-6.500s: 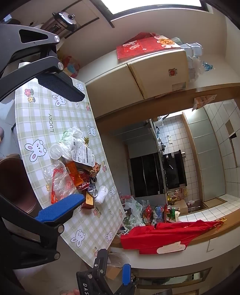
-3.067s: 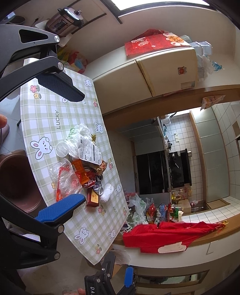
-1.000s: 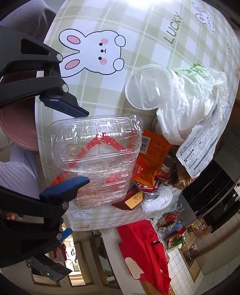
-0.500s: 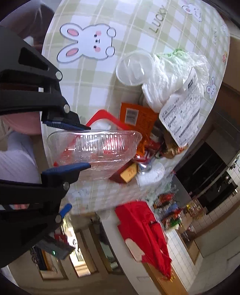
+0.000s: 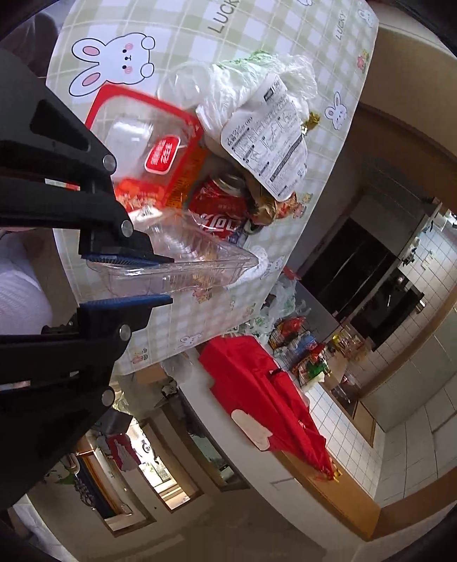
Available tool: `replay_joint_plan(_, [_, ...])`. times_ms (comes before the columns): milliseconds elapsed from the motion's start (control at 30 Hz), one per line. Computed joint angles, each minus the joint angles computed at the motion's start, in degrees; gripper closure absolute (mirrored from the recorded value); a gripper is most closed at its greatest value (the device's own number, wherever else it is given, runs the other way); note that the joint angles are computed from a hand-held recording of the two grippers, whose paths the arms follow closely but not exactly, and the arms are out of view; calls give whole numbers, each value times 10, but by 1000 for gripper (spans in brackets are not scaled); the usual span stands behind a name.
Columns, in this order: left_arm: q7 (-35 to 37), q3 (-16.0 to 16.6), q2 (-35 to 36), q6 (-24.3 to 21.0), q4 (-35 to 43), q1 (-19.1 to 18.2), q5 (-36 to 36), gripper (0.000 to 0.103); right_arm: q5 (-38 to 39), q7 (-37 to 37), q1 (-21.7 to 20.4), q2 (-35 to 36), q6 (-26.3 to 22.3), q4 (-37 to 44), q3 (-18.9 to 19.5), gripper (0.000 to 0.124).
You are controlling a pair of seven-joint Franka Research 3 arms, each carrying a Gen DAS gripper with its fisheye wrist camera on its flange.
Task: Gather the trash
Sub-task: 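Lift the clear box with the left tool while the right tool grasps the red snack bag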
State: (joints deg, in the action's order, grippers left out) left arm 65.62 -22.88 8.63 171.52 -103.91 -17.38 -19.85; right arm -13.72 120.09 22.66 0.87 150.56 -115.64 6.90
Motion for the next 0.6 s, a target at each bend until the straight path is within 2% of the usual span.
replay_joint_plan(167, [91,-46,38,-12,52,24,-66,94,2,-3,2,0,-1,1,1,27])
replay_joint_plan(400, [150,-75,73,-21,109,29,-92,95,-2,3,1,-5,-1,-2,1,26])
replay_joint_plan(500, [171,-78,73,-22,122,29,-92,95,3,3,0,-8,3,-4,2,27])
replay_joint_plan(600, [167,-59,59,-26,123,15,-65,95,3,7,0,-9,8,-7,3,26])
